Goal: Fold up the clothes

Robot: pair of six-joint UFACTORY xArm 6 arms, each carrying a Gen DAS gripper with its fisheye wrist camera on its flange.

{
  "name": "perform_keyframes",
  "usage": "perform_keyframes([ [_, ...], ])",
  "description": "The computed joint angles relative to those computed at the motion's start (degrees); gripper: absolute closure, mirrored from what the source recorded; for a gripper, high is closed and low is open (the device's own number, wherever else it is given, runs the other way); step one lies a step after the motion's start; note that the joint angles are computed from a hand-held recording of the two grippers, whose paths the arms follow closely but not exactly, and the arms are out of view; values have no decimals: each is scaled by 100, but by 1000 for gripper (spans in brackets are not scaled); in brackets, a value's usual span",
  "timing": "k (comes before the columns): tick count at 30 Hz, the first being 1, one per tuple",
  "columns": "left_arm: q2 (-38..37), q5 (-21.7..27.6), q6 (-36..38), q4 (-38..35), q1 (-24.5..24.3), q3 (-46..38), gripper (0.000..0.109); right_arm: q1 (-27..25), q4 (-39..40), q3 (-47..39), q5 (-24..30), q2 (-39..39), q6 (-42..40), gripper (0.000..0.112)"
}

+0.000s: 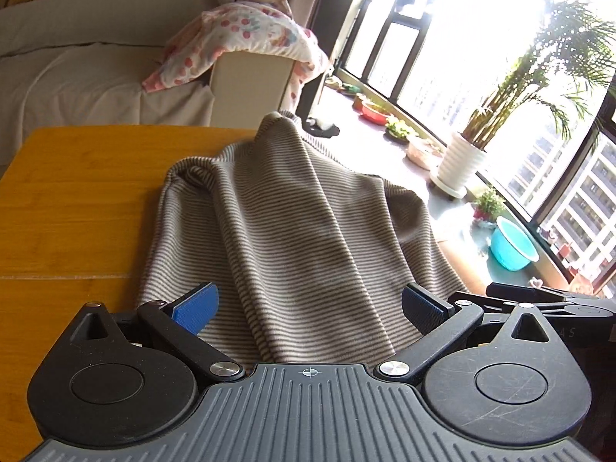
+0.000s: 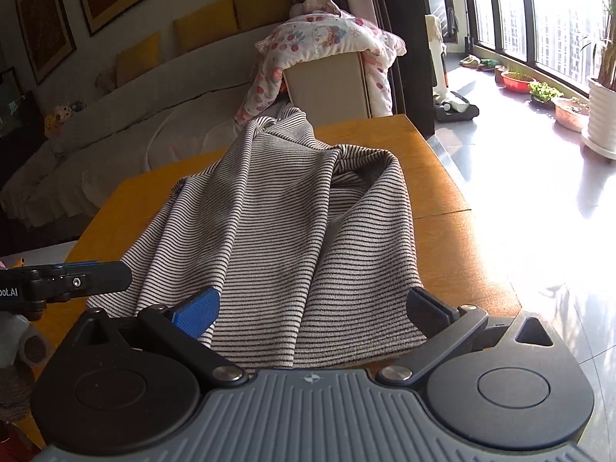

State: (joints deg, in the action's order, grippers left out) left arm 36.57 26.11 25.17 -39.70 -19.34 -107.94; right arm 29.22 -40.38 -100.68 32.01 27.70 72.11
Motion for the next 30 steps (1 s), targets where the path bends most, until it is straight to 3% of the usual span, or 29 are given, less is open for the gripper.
perform_keyframes([
  [5, 1673, 1082, -948, 520, 273, -2499, 6, -365, 144, -1278, -179, 1023, 255, 9],
  [8, 2368, 1578, -1429, 777, 379, -3526, 6, -567, -211, -1553, -762, 1428, 927, 9],
  [10, 2147, 1311, -847, 253, 403, -3040, 6, -618, -223, -1683, -837, 1661, 1104, 9],
  [13, 1824, 1081, -120, -123, 390, -2438, 6, -601, -1010, -1479, -1006, 1633, 1441, 9],
  [16, 1550, 880, 326, -316, 353, -1949, 6, -548, -582, -1392, -963, 1552, 665, 9],
  [21, 602, 780, 760, -666, 333, -561, 6, -463, -644, -460, -1207, 915, 470, 9],
  [26, -596, 1038, 1533, -1157, 359, 1079, 6, -376, -1213, 756, -1578, 75, 979, 9],
  [30, -1177, 1691, 1936, -1121, 458, 1708, 6, -267, -1694, 1525, -1708, -499, 1424, 9],
])
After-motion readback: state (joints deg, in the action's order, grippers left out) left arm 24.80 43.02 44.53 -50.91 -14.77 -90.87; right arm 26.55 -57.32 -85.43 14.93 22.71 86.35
